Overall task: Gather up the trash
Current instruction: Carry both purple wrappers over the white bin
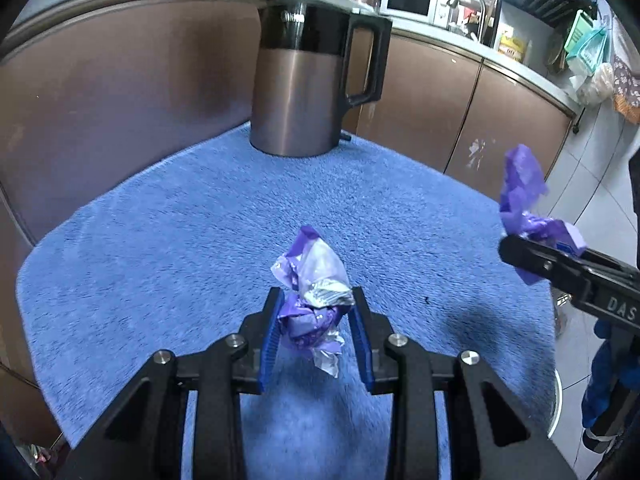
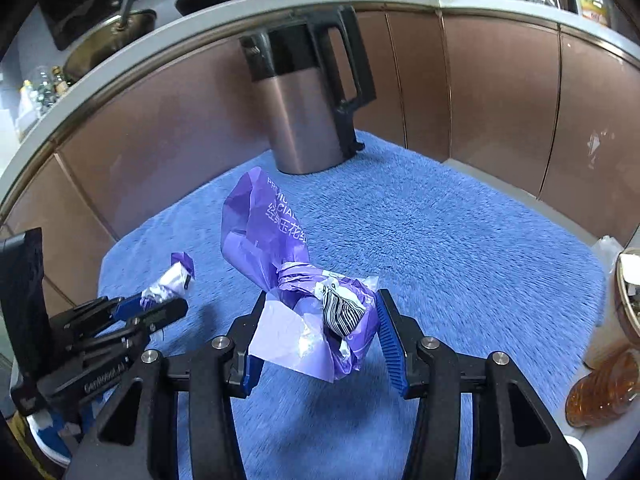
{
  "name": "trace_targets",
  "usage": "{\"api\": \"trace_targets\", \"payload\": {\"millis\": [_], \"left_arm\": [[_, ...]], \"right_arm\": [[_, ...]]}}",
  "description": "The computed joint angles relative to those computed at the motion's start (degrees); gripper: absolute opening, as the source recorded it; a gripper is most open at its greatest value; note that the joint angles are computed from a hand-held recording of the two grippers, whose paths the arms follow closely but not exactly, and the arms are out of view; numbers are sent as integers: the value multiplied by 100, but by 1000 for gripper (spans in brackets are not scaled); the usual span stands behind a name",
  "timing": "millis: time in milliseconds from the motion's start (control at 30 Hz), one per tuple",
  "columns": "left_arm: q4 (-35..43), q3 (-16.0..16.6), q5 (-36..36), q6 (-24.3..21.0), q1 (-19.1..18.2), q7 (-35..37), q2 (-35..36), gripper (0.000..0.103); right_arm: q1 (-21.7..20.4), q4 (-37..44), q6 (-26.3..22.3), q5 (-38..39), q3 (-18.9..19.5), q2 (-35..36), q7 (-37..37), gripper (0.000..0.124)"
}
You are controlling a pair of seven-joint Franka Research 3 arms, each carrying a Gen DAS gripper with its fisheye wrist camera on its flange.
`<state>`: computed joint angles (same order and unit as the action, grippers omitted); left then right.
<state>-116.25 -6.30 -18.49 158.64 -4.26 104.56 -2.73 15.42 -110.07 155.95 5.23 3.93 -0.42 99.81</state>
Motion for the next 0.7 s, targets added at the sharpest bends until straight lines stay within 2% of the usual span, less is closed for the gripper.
{"api": "trace_targets", "payload": {"millis": [167, 367, 533, 700], "left_arm": [[-447, 116, -235, 162, -121, 187, -588, 31], [-962, 433, -317, 382, -496, 215, -1305, 31], [-1258, 646, -188, 485, -758, 92, -1756, 31], [-1456, 685, 223, 568, -851, -238, -2061, 31]], "right_arm": [[-35, -577, 230, -148, 86, -652, 158, 49], [-215, -1144, 359, -406, 310, -1468, 348, 49], [-352, -1526, 405, -432, 460, -2102, 398, 49], [-418, -1847, 518, -268, 525, -2561, 360, 49]]}}
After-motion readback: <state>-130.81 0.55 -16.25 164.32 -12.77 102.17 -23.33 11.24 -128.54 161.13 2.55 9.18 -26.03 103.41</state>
